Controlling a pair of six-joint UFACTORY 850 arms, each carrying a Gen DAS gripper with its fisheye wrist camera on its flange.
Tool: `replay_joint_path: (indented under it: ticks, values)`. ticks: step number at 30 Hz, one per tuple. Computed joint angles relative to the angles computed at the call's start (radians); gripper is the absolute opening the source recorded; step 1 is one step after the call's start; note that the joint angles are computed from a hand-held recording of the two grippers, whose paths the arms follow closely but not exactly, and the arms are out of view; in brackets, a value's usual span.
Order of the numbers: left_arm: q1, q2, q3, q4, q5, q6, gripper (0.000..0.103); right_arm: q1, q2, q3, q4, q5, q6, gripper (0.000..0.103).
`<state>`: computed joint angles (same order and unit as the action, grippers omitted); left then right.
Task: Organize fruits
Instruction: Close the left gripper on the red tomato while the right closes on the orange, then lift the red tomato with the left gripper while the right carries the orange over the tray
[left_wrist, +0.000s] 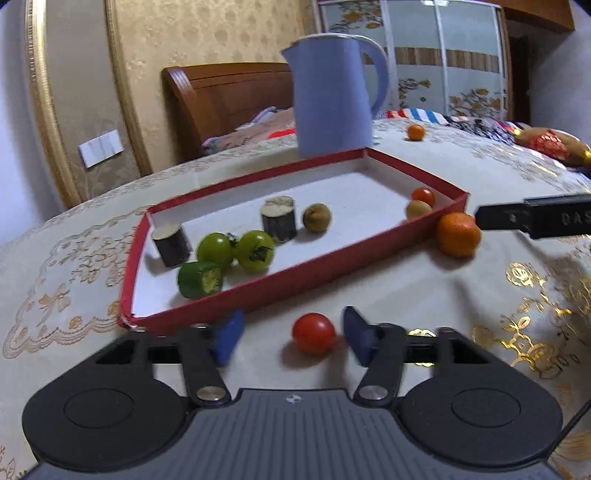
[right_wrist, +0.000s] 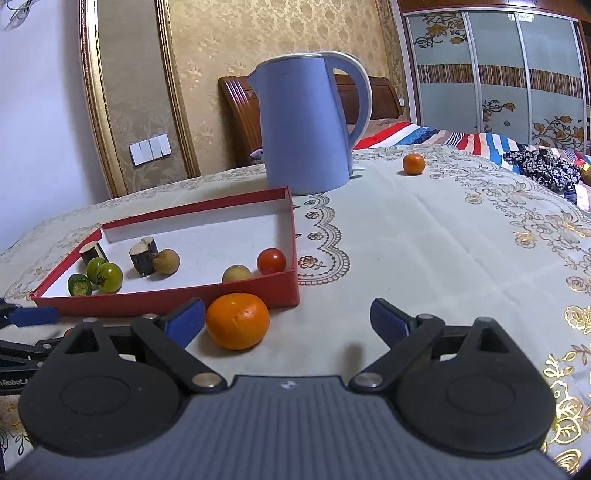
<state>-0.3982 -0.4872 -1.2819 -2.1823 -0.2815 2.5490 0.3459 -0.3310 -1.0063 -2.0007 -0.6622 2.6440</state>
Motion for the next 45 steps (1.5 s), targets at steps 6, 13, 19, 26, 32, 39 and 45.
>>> replay_joint_path:
  ticks: [6,13,19,26,32,39,45]
  values:
    - [0.014,-0.013,-0.020,0.245,-0.043,-0.238,0.026,0.007,0.000,0.000,0.004,-0.009,-0.027,0.095]
    - [0.014,-0.009,-0.008,0.107,-0.042,-0.128,0.026,0.006,-0.010,-0.026,0.018,0.030,-0.084,0.091]
    - [0.018,-0.016,-0.019,0.112,-0.032,-0.161,0.026,0.008,-0.047,-0.084,0.037,0.065,-0.151,0.089]
    - [0.020,-0.016,-0.019,0.128,-0.034,-0.181,0.026,-0.001,-0.087,-0.153,0.168,0.118,-0.311,0.074]
    - [0.020,-0.018,-0.023,0.145,-0.029,-0.198,0.026,-0.012,-0.099,-0.170,0.210,0.165,-0.357,0.047]
    - [0.017,-0.019,-0.023,0.123,-0.021,-0.179,0.026,-0.007,-0.101,-0.169,0.216,0.146,-0.368,0.042]
    - [0.015,-0.019,-0.022,0.090,-0.011,-0.153,0.026,-0.002,-0.101,-0.167,0.214,0.127,-0.366,0.041]
